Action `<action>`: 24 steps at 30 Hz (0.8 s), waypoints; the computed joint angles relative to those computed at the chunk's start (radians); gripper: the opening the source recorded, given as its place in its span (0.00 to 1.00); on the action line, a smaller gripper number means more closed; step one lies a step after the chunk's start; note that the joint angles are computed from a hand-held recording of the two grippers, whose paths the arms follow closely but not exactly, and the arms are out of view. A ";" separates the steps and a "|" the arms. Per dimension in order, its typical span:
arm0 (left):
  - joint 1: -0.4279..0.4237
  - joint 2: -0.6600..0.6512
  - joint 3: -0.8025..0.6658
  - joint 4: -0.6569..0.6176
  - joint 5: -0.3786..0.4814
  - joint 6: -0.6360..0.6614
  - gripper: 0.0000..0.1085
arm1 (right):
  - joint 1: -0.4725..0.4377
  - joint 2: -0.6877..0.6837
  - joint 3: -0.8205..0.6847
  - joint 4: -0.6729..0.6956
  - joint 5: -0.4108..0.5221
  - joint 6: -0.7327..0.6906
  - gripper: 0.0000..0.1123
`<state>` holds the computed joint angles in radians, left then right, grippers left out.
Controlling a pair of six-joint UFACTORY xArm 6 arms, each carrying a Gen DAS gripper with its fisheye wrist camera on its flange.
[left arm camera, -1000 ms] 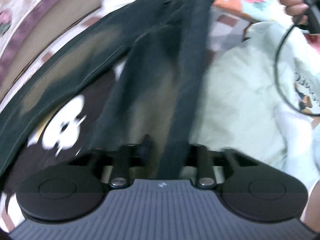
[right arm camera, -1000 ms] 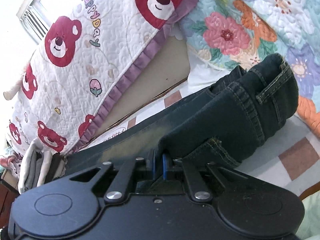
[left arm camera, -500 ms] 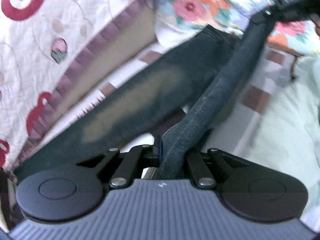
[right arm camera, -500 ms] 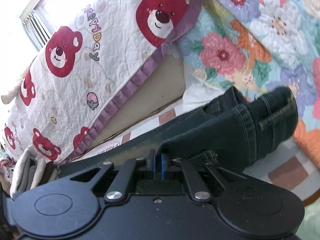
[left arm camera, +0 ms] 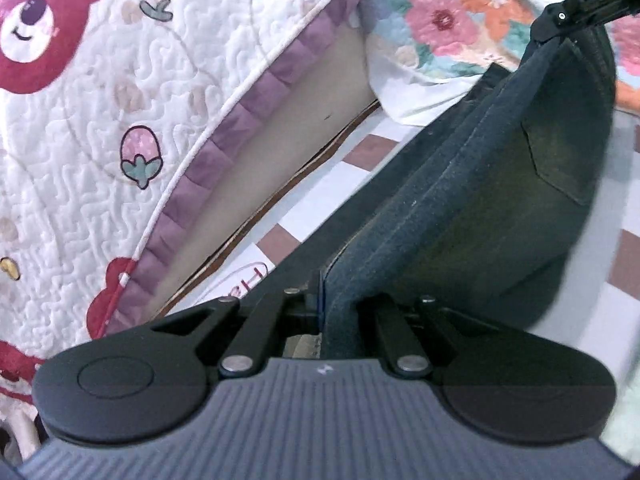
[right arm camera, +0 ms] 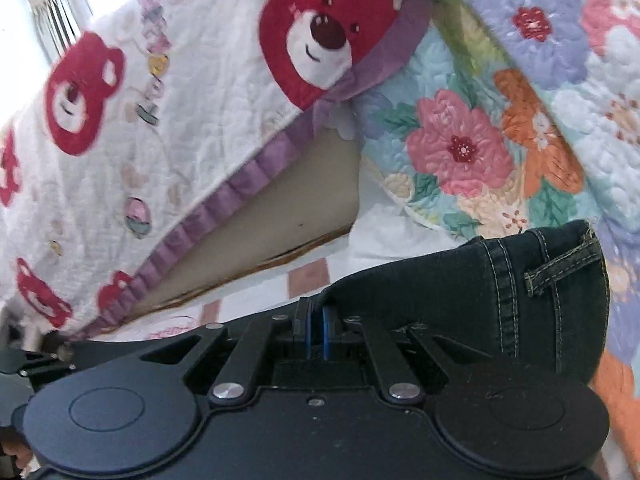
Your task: Fold clothes
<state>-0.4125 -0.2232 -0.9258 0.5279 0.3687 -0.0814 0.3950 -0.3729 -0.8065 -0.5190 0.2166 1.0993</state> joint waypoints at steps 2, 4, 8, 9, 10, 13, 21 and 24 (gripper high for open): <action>0.015 0.060 -0.045 -0.020 -0.015 0.014 0.03 | -0.013 0.068 -0.048 0.028 0.007 -0.038 0.06; 0.026 0.118 -0.095 -0.067 -0.016 0.040 0.03 | -0.027 0.134 -0.091 0.048 0.004 -0.055 0.06; 0.034 0.249 -0.214 -0.233 0.050 0.231 0.04 | -0.041 0.261 -0.183 0.217 0.042 -0.201 0.06; 0.036 0.281 -0.244 -0.292 0.075 0.302 0.04 | -0.048 0.289 -0.202 0.274 0.049 -0.251 0.06; 0.039 0.313 -0.277 -0.349 0.104 0.370 0.04 | -0.055 0.316 -0.220 0.330 0.053 -0.295 0.06; 0.050 0.400 -0.374 -0.474 0.198 0.500 0.05 | -0.066 0.395 -0.287 0.464 0.082 -0.418 0.06; 0.086 0.530 -0.523 -0.634 0.334 0.562 0.09 | -0.109 0.450 -0.326 0.712 0.102 -0.653 0.18; 0.086 0.515 -0.498 -0.642 0.313 0.580 0.09 | -0.151 0.349 -0.206 0.637 0.008 -0.612 0.21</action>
